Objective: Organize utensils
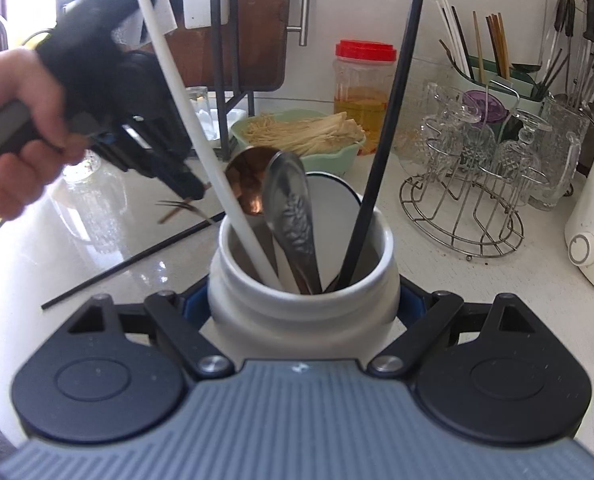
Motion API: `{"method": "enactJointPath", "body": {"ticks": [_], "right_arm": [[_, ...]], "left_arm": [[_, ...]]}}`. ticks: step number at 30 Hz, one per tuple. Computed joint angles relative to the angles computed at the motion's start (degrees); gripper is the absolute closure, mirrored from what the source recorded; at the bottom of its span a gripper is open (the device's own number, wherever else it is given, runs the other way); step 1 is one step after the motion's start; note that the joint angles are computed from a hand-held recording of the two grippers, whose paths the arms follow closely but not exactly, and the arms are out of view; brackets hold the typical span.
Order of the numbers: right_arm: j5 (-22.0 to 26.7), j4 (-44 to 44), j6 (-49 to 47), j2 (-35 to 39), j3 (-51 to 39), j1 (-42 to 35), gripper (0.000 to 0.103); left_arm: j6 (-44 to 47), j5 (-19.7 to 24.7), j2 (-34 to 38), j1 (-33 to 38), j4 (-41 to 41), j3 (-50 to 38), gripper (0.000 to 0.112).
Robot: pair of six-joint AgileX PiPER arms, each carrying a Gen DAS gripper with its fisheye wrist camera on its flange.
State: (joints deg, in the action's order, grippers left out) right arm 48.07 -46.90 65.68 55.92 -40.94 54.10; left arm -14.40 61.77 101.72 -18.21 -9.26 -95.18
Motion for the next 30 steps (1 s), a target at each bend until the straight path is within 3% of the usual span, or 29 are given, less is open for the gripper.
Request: {"method": "enactJointPath", "body": {"ticks": [16,30], "right_arm": [[-6.7,3.28,-7.28,-0.68,1.08,-5.4,0.012],[-7.0,4.42,-9.09,-0.56,0.62,-5.84,0.012]], "left_arm": [[-1.0,0.52,-18.94,-2.92,1.56,21.84,0.107],[4.37,1.85,-25.86,-2.0,-1.85,32.57,0.107]]}}
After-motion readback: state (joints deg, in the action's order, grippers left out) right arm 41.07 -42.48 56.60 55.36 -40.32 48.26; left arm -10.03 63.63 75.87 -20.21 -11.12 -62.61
